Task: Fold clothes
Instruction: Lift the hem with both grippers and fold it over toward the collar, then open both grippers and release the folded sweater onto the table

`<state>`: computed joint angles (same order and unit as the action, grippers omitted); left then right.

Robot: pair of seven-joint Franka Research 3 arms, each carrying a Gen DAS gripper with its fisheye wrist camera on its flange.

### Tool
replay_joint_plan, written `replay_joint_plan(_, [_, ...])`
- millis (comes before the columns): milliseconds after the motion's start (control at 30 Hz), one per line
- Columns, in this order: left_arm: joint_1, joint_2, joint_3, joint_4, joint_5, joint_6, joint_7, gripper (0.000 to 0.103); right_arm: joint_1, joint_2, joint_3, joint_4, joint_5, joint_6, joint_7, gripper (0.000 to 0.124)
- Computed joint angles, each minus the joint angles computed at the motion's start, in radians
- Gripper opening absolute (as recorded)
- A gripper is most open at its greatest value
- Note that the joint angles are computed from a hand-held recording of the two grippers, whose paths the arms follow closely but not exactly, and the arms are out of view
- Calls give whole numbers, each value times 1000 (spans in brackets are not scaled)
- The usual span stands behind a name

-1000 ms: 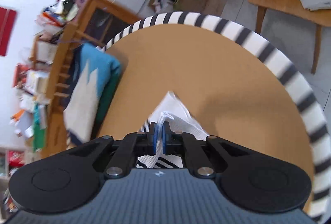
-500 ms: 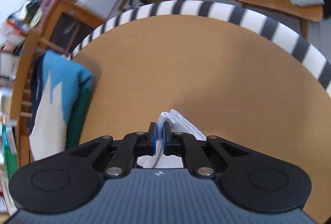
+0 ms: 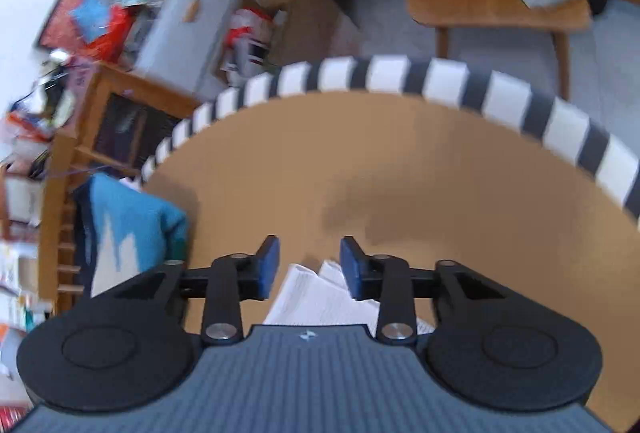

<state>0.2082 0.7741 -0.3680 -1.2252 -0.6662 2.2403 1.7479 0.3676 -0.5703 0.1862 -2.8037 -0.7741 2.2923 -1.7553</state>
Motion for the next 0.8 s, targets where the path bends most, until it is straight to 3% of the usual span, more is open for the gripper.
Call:
replay_joint_plan(33, [33, 3, -41, 10, 38, -16, 82, 41, 15, -15, -11, -5, -36, 8, -99, 38])
replay_joint_plan(67, [49, -21, -48, -16, 46, -29, 171, 45, 31, -29, -26, -12, -70, 26, -215, 44])
replay_joint_plan(167, [79, -166, -10, -203, 42, -43, 433, 48, 95, -10, -35, 11, -35, 7, -525, 44])
replay_joint_plan(233, [98, -255, 7, -315, 53, -41, 600, 48, 131, 24, -8, 34, 14, -33, -623, 41])
replay_joint_plan(333, [127, -383, 32, -517, -10, 17, 777, 42, 168, 77, 44, 53, 17, -28, -656, 34])
replay_joint_plan(467, [128, -457, 73, -665, -101, 47, 892, 18, 204, 189, 83, 130, -49, -17, -742, 29])
replay_joint_plan(633, [77, -519, 133, -777, -143, 151, 992, 11, 231, 299, 55, 200, 13, 13, -919, 30])
replay_joint_plan(667, [61, -531, 147, -793, -141, 188, 1000, 4, 239, 298, 61, 199, 20, 0, -940, 31])
replay_joint_plan(800, [13, -567, 183, -850, -153, 316, 1005, 3, 273, 241, 75, 145, 51, -14, -986, 38])
